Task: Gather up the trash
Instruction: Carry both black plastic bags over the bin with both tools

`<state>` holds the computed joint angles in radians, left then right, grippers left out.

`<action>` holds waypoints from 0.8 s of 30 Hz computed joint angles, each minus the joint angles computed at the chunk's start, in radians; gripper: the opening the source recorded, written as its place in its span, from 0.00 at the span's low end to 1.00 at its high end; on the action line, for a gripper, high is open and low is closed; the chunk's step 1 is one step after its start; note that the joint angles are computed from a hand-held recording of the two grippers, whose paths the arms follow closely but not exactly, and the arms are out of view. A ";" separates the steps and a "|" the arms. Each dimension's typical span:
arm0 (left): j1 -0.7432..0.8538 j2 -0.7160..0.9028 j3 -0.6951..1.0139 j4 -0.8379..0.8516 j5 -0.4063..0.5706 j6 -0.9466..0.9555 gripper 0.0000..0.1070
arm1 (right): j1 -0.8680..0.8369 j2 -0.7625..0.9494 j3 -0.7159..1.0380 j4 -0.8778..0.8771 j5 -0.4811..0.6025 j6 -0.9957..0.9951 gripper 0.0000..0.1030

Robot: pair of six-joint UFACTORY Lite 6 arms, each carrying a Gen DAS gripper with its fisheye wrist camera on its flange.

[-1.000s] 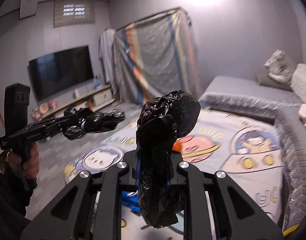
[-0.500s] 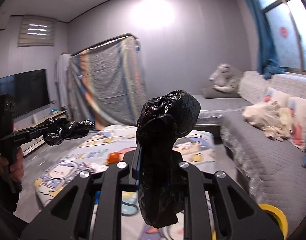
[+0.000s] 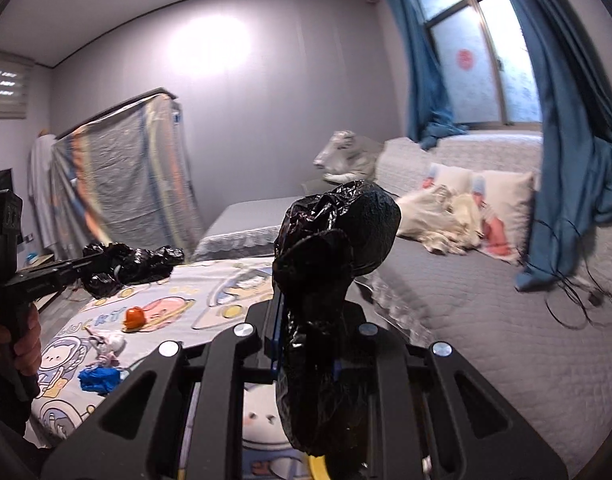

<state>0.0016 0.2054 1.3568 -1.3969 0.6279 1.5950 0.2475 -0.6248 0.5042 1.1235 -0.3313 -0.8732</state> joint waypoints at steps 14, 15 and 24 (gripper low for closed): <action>-0.322 0.205 0.128 0.139 -0.159 -0.115 0.17 | -0.236 -0.107 -0.238 -0.162 0.001 0.203 0.16; -0.346 0.222 0.137 0.145 -0.185 -0.119 0.17 | -0.240 -0.103 -0.245 -0.168 -0.004 0.214 0.16; -0.452 0.361 0.258 0.251 -0.232 -0.219 0.17 | -0.271 0.018 -0.259 -0.303 -0.060 0.387 0.16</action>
